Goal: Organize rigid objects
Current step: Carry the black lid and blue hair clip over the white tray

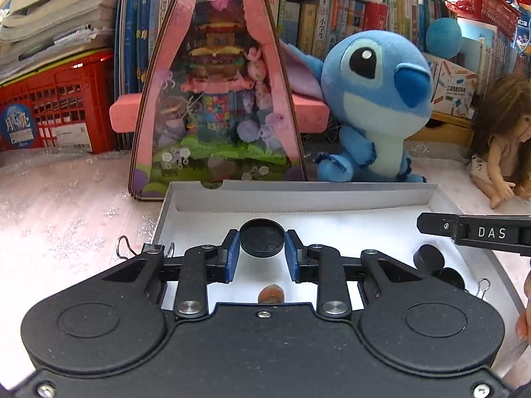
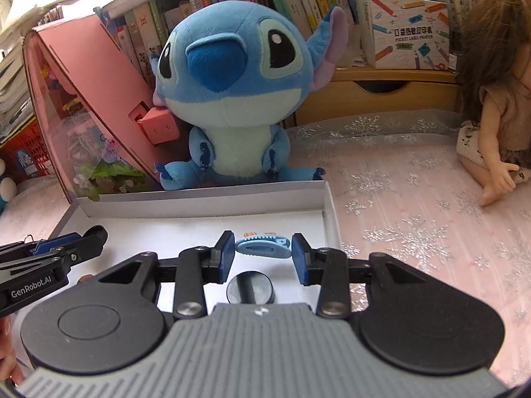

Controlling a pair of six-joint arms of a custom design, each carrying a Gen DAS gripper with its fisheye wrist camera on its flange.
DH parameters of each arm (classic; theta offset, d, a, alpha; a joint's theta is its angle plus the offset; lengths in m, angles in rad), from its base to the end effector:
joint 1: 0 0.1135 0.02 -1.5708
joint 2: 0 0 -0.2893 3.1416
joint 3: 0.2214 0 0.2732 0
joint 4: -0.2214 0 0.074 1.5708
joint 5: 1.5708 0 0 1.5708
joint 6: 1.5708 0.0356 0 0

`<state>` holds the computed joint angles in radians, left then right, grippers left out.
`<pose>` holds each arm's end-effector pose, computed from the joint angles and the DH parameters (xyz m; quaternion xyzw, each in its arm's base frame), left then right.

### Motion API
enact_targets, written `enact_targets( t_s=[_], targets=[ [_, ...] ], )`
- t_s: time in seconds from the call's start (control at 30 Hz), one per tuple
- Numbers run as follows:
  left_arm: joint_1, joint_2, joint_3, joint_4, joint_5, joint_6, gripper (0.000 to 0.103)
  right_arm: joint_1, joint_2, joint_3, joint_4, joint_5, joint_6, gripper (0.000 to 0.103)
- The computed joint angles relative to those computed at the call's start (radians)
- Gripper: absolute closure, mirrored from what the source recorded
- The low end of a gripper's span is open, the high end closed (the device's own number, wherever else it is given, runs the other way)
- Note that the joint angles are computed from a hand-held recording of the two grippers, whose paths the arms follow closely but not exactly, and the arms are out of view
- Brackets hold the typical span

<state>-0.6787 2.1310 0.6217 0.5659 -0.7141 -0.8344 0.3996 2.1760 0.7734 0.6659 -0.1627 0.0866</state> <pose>0.2553 -0.1760 0.0146 -0.1768 0.8801 0.0433 0.4384 0.3379 0.1489 0.0254 -0.1745 0.8950 0.1693 0.3740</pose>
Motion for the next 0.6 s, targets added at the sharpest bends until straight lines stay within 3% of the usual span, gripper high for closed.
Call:
enact_targets(
  t_s=[0.27,0.6],
  targets=[
    [0.01,0.027,0.027,-0.033,0.018,0.004,0.076,0.043,0.035,0.0,0.044,0.065,-0.056,0.06],
    [0.01,0.038,0.052,-0.08,0.024,-0.008,0.076,0.041,0.046,-0.005,0.051,0.07,-0.056,0.06]
  ],
)
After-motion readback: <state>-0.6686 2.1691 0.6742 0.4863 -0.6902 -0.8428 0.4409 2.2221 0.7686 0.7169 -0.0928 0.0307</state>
